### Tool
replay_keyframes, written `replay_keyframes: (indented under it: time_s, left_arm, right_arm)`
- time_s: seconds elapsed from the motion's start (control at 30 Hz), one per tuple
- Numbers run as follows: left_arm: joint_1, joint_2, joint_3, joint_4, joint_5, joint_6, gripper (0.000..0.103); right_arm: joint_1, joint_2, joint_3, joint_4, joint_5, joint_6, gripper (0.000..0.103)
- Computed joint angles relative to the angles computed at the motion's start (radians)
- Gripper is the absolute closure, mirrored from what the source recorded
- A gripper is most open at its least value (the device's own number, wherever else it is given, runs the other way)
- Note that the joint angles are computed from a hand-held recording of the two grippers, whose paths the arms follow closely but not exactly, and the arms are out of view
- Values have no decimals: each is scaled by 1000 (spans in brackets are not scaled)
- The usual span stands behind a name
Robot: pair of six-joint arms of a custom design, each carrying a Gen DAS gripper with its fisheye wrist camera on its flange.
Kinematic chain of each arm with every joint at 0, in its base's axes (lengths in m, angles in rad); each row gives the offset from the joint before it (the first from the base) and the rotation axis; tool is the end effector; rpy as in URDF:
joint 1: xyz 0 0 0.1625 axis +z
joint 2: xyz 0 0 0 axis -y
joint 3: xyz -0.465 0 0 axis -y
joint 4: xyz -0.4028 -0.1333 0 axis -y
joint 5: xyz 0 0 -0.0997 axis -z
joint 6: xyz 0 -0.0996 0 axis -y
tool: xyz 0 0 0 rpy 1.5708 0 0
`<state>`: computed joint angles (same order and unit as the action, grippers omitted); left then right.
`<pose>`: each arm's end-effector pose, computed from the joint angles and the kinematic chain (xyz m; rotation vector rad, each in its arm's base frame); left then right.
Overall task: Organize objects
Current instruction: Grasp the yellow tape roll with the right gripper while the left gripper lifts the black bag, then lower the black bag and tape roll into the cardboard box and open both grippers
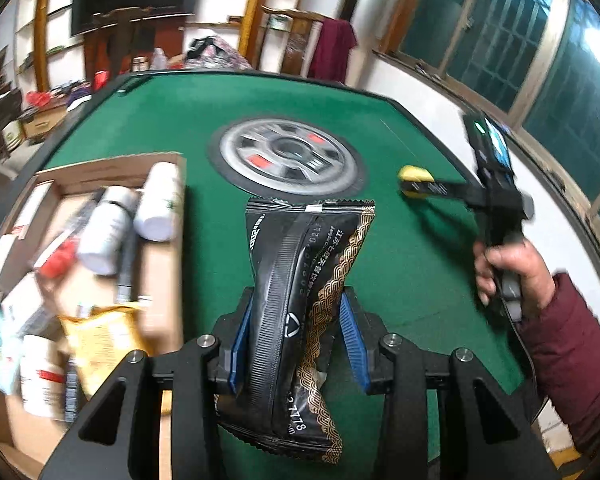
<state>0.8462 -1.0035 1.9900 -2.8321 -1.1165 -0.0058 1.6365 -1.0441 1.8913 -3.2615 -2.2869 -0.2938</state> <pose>-0.2601 -0.5608 0.1596 0.8870 2.6112 -0.5835 0.1087 -0.6170 0.2871 0.0300 -2.2321 0.8876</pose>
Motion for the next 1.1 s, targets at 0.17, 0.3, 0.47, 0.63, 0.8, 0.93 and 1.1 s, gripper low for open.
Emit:
replay_keyframes:
  time_s: [0.17,0.3,0.47,0.63,0.8,0.93,1.1]
  left_arm:
    - [32,-48,-40,2,105,8,63]
    - [75,-57,-107,53,180,-4,63]
    - [171,-18,-244,157,179,-72,63]
    - [202,41,-314,163,213,-25,63]
    - [210,95,-367,173,245,15,63]
    - [217,106,-374,177,243,14,63]
    - [216,92,-346,163,251,35,62]
  right_arm:
    - [26,-48,42,45,51,60,68]
    - [75,-63,44,85,109,76,68]
    - [148,-23,-3,187,201,94,68]
    - [202,74,-78,282,267,113,67]
    - [246,190,-162,348,272,111,67]
    - [272,266,-211,385,246,94,67]
    - [279,314,-243,421,218,92,67]
